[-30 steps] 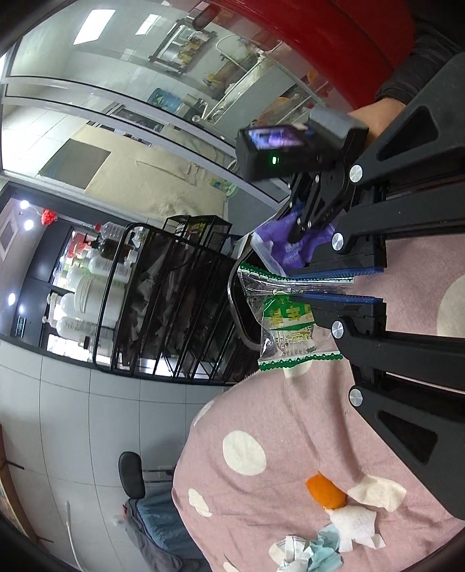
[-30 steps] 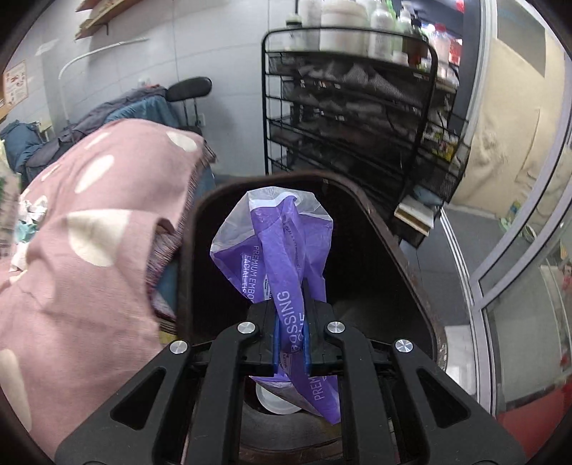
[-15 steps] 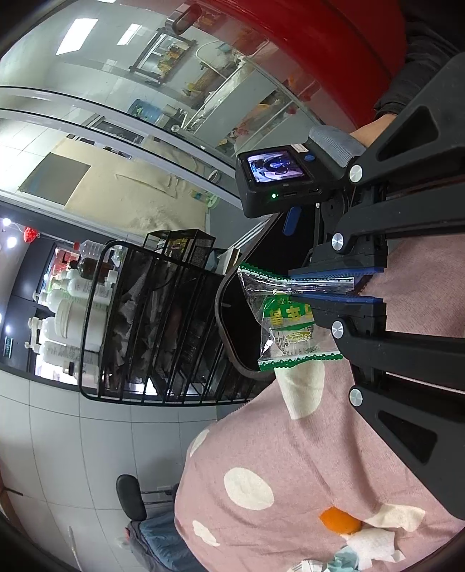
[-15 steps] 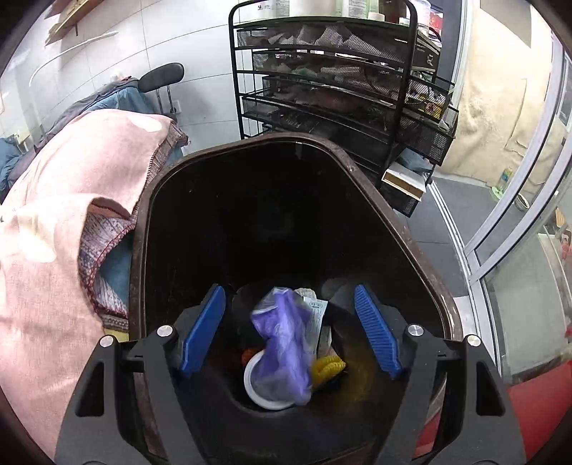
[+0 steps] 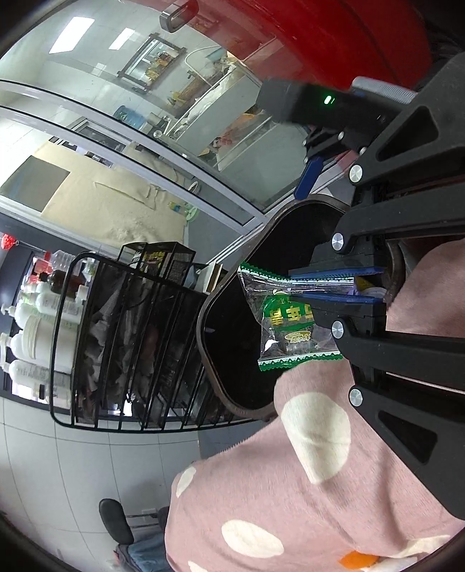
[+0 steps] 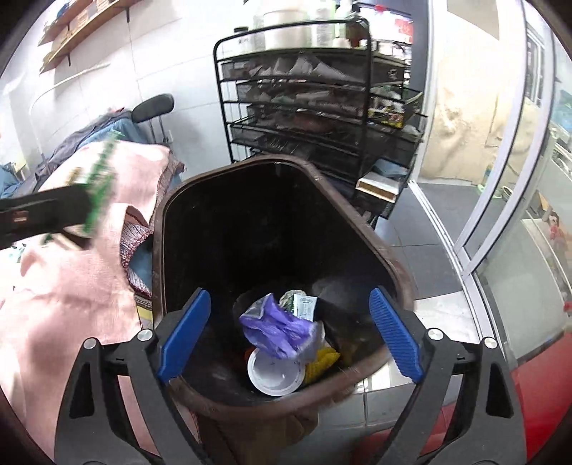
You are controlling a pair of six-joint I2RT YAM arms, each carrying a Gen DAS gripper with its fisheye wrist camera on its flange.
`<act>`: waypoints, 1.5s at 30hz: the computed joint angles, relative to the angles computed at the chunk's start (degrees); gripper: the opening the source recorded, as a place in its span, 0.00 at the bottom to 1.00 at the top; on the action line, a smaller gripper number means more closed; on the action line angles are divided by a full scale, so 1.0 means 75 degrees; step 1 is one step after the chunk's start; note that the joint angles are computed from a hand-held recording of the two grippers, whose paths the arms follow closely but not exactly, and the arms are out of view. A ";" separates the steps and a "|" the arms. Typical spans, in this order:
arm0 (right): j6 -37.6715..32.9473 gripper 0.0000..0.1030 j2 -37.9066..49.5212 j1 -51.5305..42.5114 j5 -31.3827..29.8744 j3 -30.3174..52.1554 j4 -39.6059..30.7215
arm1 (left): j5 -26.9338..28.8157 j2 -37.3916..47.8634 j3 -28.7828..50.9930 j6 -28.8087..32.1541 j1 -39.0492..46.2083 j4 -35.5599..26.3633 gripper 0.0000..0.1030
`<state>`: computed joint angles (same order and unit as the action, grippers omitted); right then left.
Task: Collect trash
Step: 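Lower the green snack wrapper into the bin and open the left tool, then move both tools back over the bed toward the tissues and orange peel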
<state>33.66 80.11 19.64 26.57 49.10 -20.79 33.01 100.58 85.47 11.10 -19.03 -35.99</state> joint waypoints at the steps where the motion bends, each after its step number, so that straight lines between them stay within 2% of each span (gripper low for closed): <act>1: 0.0060 0.88 -0.0096 0.0026 0.0046 -0.0055 -0.0053 | -0.0017 0.0086 0.0067 -0.0010 -0.0052 -0.0017 0.08; 16: 0.0853 0.88 -0.1242 0.0407 0.0200 -0.0927 -0.0579 | -0.0395 0.1721 0.1724 -0.0042 -0.0704 -0.1067 0.08; 19: 0.0937 0.88 -0.1383 0.0501 0.0257 -0.0996 -0.0650 | -0.0431 0.1836 0.1806 -0.0045 -0.0756 -0.1134 0.18; 20: 0.0959 0.88 -0.1400 0.0535 0.0289 -0.1004 -0.0665 | -0.0423 0.1838 0.1794 -0.0037 -0.0753 -0.1140 0.26; 21: 0.0960 0.88 -0.1419 0.0558 0.0309 -0.1016 -0.0664 | -0.0448 0.1807 0.1734 -0.0039 -0.0756 -0.1097 0.39; 22: 0.0956 0.89 -0.1436 0.0573 0.0326 -0.1037 -0.0653 | -0.0497 0.1757 0.1653 -0.0058 -0.0760 -0.1008 0.47; 23: 0.0959 0.89 -0.1436 0.0576 0.0327 -0.1048 -0.0644 | -0.0543 0.1628 0.1488 -0.0082 -0.0751 -0.0851 0.60; 24: 0.0968 0.89 -0.1442 0.0569 0.0318 -0.1065 -0.0635 | -0.0547 0.1542 0.1376 -0.0100 -0.0743 -0.0736 0.67; 33: 0.0964 0.89 -0.1358 0.0526 0.0308 -0.1022 -0.0615 | -0.0368 0.0698 0.0672 -0.0110 -0.0571 -0.0223 0.80; 39: 0.0924 0.89 -0.1344 0.0589 0.0385 -0.0891 -0.0676 | -0.0464 -0.0237 -0.0204 0.0011 -0.0408 0.0176 0.83; 45: 0.0890 0.90 -0.1285 0.0788 0.0439 -0.0679 -0.0694 | -0.0196 -0.1194 -0.1114 0.0162 0.0203 0.0420 0.85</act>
<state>40.34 70.48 25.55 29.86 44.00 -26.00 31.54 91.62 77.11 12.32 -17.51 -32.85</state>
